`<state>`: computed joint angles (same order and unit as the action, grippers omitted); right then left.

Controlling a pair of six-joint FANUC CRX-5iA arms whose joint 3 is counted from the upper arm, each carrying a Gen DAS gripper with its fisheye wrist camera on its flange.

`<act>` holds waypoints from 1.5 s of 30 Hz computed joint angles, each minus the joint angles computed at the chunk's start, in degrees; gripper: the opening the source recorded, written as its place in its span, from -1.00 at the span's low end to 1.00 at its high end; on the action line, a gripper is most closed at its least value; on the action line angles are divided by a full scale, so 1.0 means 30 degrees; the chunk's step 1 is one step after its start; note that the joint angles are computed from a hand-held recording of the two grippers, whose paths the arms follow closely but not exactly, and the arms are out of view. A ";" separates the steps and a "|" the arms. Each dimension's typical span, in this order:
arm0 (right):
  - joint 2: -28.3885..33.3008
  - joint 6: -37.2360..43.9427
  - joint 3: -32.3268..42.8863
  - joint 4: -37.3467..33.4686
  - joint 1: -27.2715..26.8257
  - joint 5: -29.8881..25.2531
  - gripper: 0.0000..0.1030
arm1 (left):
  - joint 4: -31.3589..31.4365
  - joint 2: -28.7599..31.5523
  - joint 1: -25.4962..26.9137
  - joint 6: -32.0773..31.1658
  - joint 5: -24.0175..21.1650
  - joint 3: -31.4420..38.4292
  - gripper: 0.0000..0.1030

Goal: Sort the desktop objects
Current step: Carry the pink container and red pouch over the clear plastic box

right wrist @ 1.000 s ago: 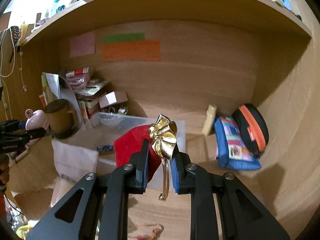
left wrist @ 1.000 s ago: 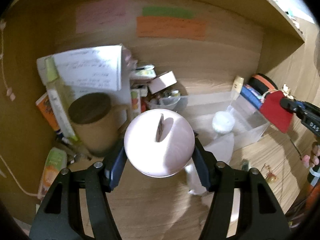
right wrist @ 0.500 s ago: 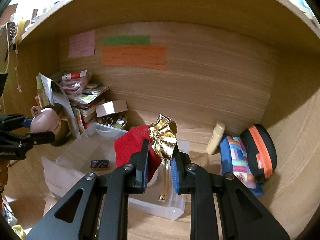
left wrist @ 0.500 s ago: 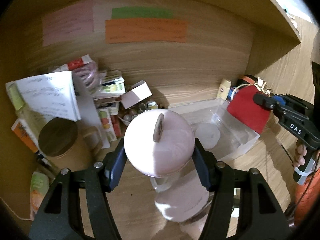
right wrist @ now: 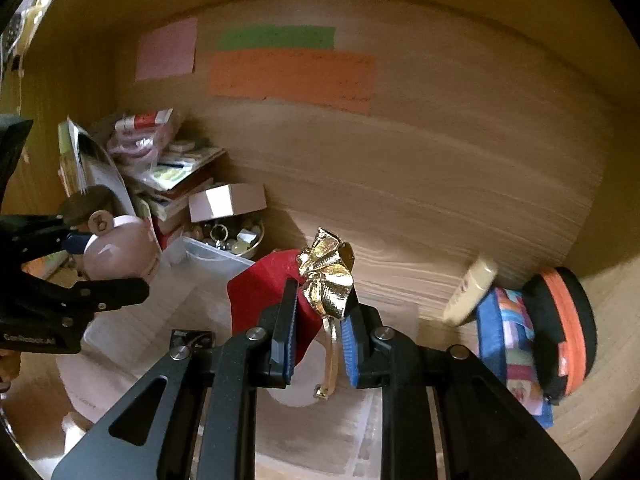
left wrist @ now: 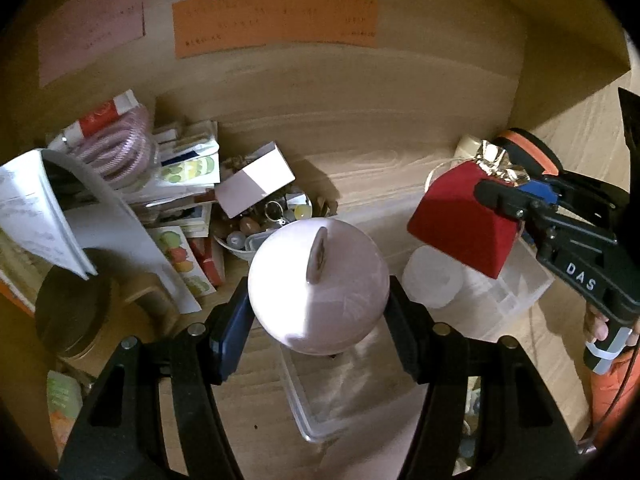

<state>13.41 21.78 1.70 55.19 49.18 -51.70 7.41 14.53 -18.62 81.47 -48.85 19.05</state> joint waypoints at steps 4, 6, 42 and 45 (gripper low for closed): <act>0.0519 0.1048 0.0676 -0.0636 -0.0131 -0.0113 -0.67 | 0.0065 0.0649 -0.0039 -0.0072 -0.0313 0.0654 0.21; 0.0767 0.1600 0.1016 -0.0960 -0.0180 -0.0246 -0.66 | 0.0115 0.0934 -0.0077 -0.0144 -0.0461 0.0944 0.21; 0.2833 0.6058 0.3739 -0.6621 -0.0606 -0.1107 -0.61 | -0.1326 0.3468 -0.0877 -0.0927 -0.3044 0.3736 0.21; 0.2912 0.6333 0.3934 -0.7169 -0.0697 -0.1109 -0.61 | -0.1864 0.3576 -0.1007 -0.0860 -0.3018 0.3866 0.21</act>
<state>22.15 40.78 13.50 33.69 47.09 -55.02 1.82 25.26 -21.64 78.89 -57.91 30.65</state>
